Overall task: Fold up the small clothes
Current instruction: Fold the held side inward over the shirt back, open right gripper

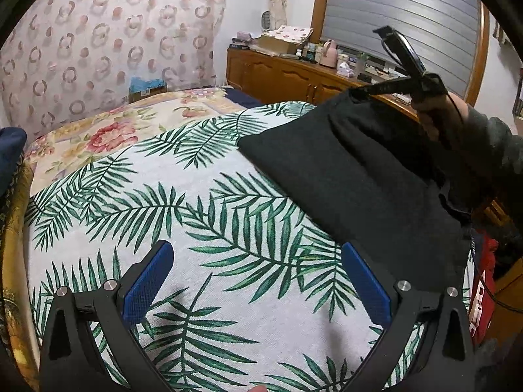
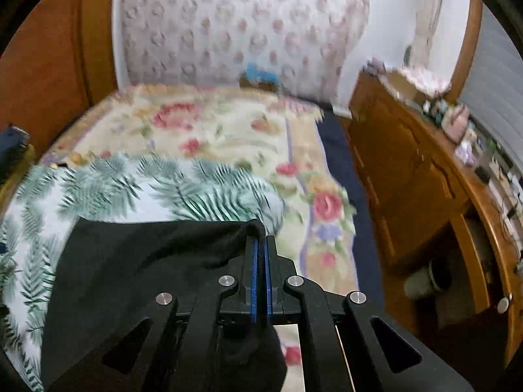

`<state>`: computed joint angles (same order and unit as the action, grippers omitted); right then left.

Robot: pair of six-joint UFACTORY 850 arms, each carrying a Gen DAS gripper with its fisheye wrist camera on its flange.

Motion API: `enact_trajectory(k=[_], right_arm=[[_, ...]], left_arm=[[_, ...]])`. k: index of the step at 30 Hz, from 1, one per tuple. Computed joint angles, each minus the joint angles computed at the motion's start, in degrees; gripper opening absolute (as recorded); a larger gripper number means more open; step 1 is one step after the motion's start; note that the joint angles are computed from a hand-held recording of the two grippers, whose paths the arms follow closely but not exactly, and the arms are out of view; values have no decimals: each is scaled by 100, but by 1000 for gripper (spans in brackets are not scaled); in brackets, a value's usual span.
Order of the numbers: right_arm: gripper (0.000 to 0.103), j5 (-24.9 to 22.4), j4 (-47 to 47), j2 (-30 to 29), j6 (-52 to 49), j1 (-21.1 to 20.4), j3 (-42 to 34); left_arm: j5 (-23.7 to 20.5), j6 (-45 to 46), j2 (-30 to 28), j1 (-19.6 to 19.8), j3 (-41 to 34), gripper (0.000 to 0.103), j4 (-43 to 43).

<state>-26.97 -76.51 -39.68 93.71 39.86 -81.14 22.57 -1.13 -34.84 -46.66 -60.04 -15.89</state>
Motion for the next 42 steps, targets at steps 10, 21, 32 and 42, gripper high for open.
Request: enact_trajectory(k=[10,21,32,42], right_arm=[[48,-535,176,16,127,319,34],[48,-240,-1610,1188,2444,975,1846],[48,51,-2670,1710,3891,1265,2858],[37,122,-2818,1622,4071,1425,3112]], left_arm=[[-71,340,-60,-24,-85,103,-401],[-58,1241,31,-243,-81,103,-1352],[-231,1360,157,-650,-82,103,-1530],[-553,1734,-50,-1056,-383,103,-2040]])
